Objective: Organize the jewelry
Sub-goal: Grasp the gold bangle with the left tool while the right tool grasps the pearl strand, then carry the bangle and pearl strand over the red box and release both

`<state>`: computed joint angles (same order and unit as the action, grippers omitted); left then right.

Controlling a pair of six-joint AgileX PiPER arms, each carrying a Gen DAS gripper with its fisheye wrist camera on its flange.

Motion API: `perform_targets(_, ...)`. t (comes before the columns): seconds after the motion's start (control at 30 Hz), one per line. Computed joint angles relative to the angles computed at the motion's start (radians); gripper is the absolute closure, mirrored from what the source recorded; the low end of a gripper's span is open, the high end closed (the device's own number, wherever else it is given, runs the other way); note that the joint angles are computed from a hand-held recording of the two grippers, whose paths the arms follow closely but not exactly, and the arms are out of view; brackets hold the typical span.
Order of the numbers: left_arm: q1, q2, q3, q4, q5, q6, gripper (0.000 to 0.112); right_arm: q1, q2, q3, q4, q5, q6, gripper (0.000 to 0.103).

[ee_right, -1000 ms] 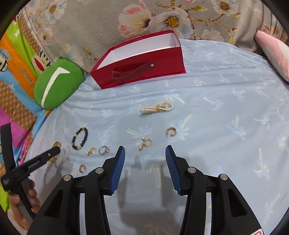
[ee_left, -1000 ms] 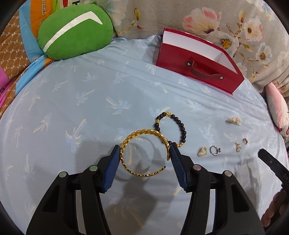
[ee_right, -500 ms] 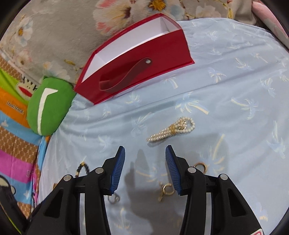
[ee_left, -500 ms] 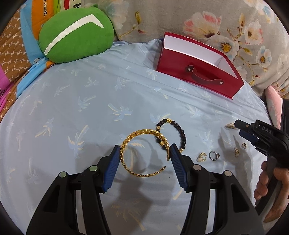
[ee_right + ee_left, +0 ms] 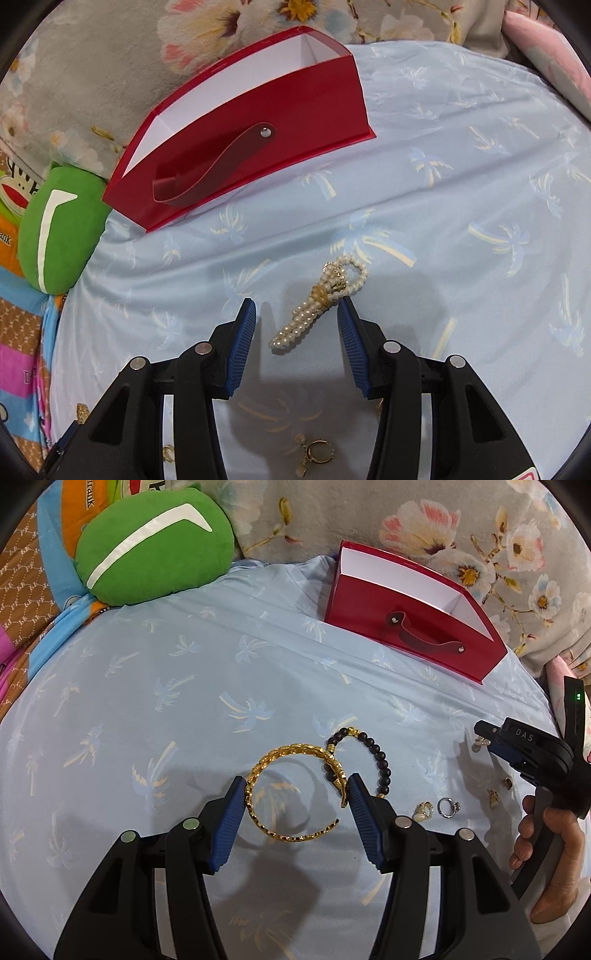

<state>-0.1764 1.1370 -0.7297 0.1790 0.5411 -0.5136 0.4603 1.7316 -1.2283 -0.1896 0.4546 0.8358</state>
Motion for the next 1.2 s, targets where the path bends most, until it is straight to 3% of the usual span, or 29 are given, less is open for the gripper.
perform_targets(0.07,0.001,0.005,-0.002,-0.008,-0.002,0.007,0.058,0.003,0.006,-0.005,-0.038,0.009,0.022,0.068)
perform_targets(0.13,-0.009,0.01,-0.006,0.002,-0.001,-0.006,0.058,-0.01,0.008,-0.002,0.006,0.002,-0.032,0.087)
perform_targets(0.2,-0.02,0.011,-0.007,0.012,-0.001,-0.015,0.058,-0.021,0.002,0.009,0.041,-0.009,-0.074,0.091)
perform_targets(0.43,-0.048,0.012,-0.02,0.038,0.007,-0.044,0.058,0.0,-0.089,0.072,-0.038,-0.035,-0.049,0.093)
perform_targets(0.77,-0.088,0.022,-0.163,0.087,0.052,-0.028,0.058,0.003,-0.245,0.06,0.025,-0.011,-0.191,0.093)
perform_targets(0.87,-0.085,0.057,-0.248,0.07,0.058,0.026,0.058,-0.022,-0.251,-0.007,0.095,0.018,-0.308,0.093)
perform_targets(1.03,-0.059,0.18,-0.458,-0.012,0.064,0.163,0.058,-0.113,-0.176,-0.184,0.339,0.074,-0.592,0.093)
perform_targets(1.2,-0.065,0.373,-0.737,0.015,0.094,0.192,0.058,-0.165,-0.015,-0.449,0.36,0.162,-0.675,0.093)
